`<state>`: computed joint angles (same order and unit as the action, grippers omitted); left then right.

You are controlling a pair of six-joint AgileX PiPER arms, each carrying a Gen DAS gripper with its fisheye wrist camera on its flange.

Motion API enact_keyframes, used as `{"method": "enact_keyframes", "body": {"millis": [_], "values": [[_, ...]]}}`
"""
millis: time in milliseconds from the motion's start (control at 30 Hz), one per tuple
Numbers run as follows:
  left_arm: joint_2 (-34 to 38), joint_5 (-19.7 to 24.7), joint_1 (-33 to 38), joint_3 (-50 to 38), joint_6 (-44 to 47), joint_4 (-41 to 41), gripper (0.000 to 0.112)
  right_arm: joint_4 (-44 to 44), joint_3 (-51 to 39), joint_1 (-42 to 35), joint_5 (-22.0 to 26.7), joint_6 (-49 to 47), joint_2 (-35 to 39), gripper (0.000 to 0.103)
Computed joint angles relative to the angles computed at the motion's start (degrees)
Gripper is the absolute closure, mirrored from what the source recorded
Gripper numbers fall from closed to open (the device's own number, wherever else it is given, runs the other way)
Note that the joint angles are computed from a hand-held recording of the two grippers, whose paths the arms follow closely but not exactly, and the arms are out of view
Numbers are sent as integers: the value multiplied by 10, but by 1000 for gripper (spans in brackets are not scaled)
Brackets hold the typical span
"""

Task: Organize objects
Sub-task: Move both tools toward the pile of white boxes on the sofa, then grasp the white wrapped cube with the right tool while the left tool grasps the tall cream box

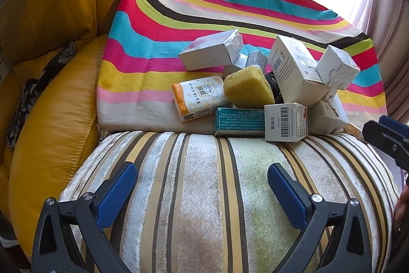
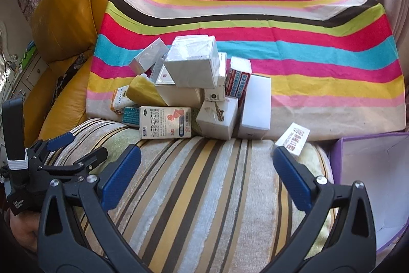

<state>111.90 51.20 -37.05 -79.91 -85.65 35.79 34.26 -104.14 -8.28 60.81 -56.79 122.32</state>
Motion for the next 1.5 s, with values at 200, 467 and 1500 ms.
{"method": "enact_keyframes", "body": {"millis": [200,467,1500], "values": [[-25,-28,-10,27,-51,53,9,49,27,20,-56,-75,-21,0],[-40,-110,-3,46,-64,82,9,47,19,52,-118,-93,-15,2],[122,-1,4,-259,108,-5,13,82,-90,-11,-78,-43,53,51]]}}
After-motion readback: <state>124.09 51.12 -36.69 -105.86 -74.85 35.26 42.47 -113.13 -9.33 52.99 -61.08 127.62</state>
